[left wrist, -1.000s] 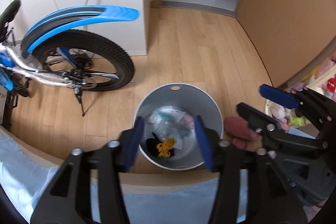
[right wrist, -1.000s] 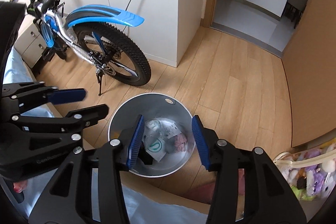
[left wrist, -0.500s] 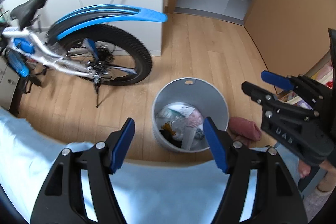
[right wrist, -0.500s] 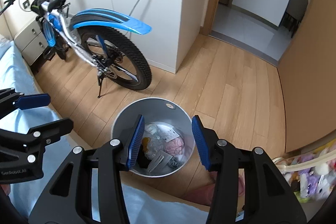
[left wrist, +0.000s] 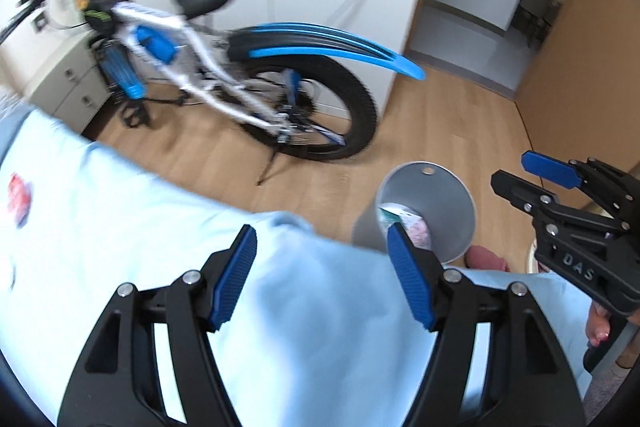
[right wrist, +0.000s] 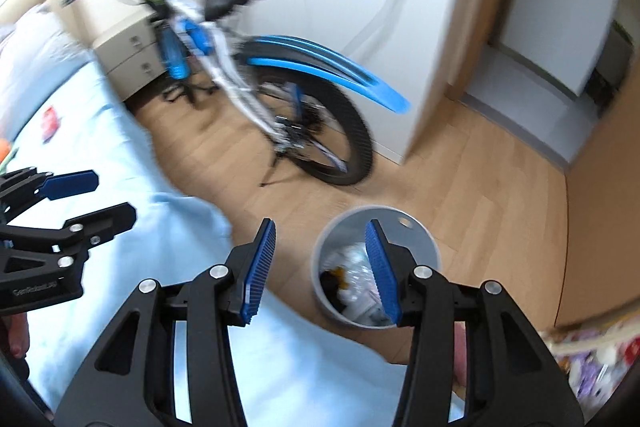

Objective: Collect trash
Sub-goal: 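Return both open tools to the bed toward the tissue and plastic bag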

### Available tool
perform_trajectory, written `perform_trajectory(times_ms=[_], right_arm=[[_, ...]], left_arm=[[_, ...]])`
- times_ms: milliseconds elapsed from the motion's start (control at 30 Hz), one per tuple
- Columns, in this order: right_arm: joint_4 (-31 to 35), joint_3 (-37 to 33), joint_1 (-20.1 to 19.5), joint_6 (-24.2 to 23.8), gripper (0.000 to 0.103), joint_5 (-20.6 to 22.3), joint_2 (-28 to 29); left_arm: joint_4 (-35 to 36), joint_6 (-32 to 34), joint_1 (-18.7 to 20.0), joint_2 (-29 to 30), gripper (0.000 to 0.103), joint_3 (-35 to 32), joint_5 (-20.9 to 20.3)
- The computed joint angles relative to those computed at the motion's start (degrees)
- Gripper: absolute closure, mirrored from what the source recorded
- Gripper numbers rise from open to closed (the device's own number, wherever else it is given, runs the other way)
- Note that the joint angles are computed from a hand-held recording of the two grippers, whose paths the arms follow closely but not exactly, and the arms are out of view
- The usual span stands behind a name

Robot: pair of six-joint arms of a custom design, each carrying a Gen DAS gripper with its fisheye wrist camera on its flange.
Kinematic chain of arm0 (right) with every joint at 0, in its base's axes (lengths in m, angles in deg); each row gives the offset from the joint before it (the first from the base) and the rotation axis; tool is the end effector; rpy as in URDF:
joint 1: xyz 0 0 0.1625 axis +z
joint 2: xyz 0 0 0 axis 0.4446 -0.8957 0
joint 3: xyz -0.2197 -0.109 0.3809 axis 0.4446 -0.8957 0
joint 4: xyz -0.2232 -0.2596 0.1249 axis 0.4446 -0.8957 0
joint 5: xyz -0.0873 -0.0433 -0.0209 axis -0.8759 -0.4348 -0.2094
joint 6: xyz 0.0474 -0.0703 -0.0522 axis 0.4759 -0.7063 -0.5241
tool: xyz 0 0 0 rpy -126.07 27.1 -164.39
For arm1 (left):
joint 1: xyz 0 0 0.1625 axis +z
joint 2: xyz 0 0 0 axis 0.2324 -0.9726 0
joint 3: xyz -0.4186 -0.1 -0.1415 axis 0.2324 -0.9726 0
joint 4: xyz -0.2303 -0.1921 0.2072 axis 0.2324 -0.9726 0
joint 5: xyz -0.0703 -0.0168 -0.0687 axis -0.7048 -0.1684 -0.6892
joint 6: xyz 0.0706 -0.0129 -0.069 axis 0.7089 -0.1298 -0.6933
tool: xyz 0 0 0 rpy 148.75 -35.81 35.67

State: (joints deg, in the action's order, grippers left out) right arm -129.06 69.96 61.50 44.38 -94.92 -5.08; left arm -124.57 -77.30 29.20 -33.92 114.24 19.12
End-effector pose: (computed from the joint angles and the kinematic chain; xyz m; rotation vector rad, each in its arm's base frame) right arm 0.0515 -0.5835 0.3611 0.1277 -2.1947 0.8377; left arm -0.4484 -0.6737 -0.0240 0.8985 2.3947 -0.3874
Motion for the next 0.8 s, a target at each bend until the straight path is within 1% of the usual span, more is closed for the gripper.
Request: perform_trajectory(times_ms=[133, 300, 433, 667, 800], right_arm=[[1.2, -1.2, 5.5, -2.4, 0.058, -1.6, 2.3], [3.9, -3.2, 11.7, -2.6, 0.058, -2.1, 5.4], [5.6, -4.4, 16.5, -2.2, 0.058, -2.6, 7.8], [8.2, -6.7, 23.4, -1.1, 0.056, -2.3, 12.1], [10.6, -10.0, 26.4, -0.2, 0.056, -1.3, 15.9]], left_arm=[[-3.6, -2.6, -0.1, -6.5, 0.035, 8.9, 2.4], [-6.8, -5.7, -0.6, -15.2, 0.035, 19.6, 6.9], [-8.6, -9.0, -0.9, -22.0, 0.035, 27.1, 9.6], [-9.5, -13.5, -1.1, -32.7, 0.033, 37.4, 15.2], [-9.3, -16.0, -0.6, -38.0, 0.033, 41.6, 18.0]])
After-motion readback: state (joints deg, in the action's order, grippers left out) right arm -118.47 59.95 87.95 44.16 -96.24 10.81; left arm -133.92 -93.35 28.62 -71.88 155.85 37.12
